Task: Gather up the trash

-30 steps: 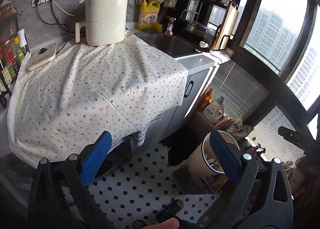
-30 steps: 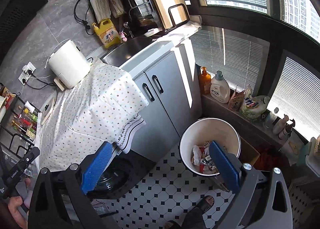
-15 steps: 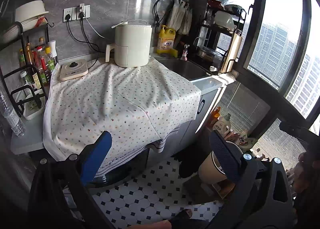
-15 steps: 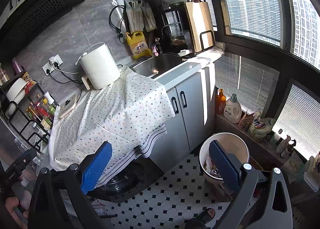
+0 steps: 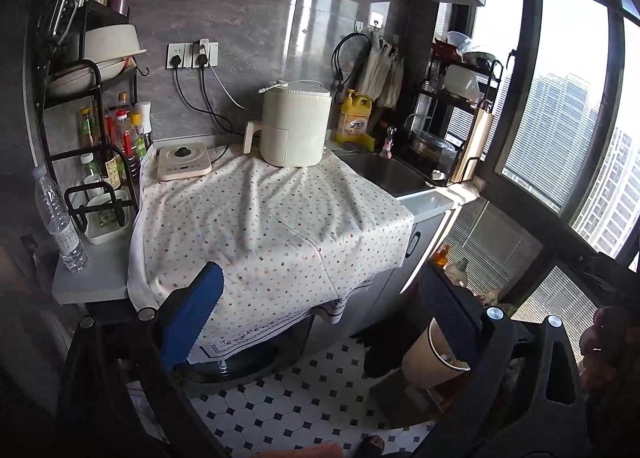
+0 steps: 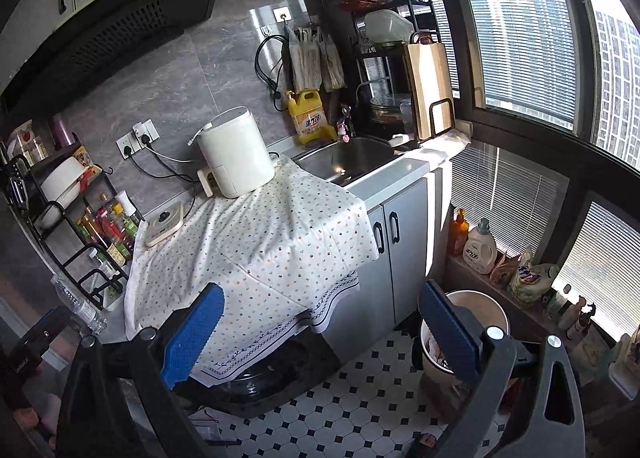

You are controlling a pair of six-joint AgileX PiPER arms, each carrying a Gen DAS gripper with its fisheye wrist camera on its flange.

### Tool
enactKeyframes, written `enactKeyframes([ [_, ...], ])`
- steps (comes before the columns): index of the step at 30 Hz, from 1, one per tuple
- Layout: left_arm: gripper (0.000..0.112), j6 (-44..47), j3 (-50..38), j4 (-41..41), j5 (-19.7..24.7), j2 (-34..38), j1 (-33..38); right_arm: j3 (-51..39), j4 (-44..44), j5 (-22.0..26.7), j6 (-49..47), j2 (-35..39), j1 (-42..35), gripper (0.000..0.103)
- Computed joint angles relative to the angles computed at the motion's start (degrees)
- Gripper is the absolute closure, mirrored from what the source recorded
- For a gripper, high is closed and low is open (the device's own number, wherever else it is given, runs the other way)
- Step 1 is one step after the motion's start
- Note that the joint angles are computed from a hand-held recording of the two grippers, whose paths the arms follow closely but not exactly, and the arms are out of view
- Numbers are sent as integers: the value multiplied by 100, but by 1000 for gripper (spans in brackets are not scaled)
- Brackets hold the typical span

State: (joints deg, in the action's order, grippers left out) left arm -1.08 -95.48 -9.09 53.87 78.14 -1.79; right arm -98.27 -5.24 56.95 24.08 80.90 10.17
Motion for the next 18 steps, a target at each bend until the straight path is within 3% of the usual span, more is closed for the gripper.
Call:
enactKeyframes([
  [5,15,-153,-99,250,70,-25,-126,-81,-198,-109,90,-4,252,8],
  [9,15,13,-33,-18,39,-117,109,-340,-691,181,470,181,539,8],
  [18,15,206,46,-159,43,-202,291,-169,-1022,11,873,150,890,8],
])
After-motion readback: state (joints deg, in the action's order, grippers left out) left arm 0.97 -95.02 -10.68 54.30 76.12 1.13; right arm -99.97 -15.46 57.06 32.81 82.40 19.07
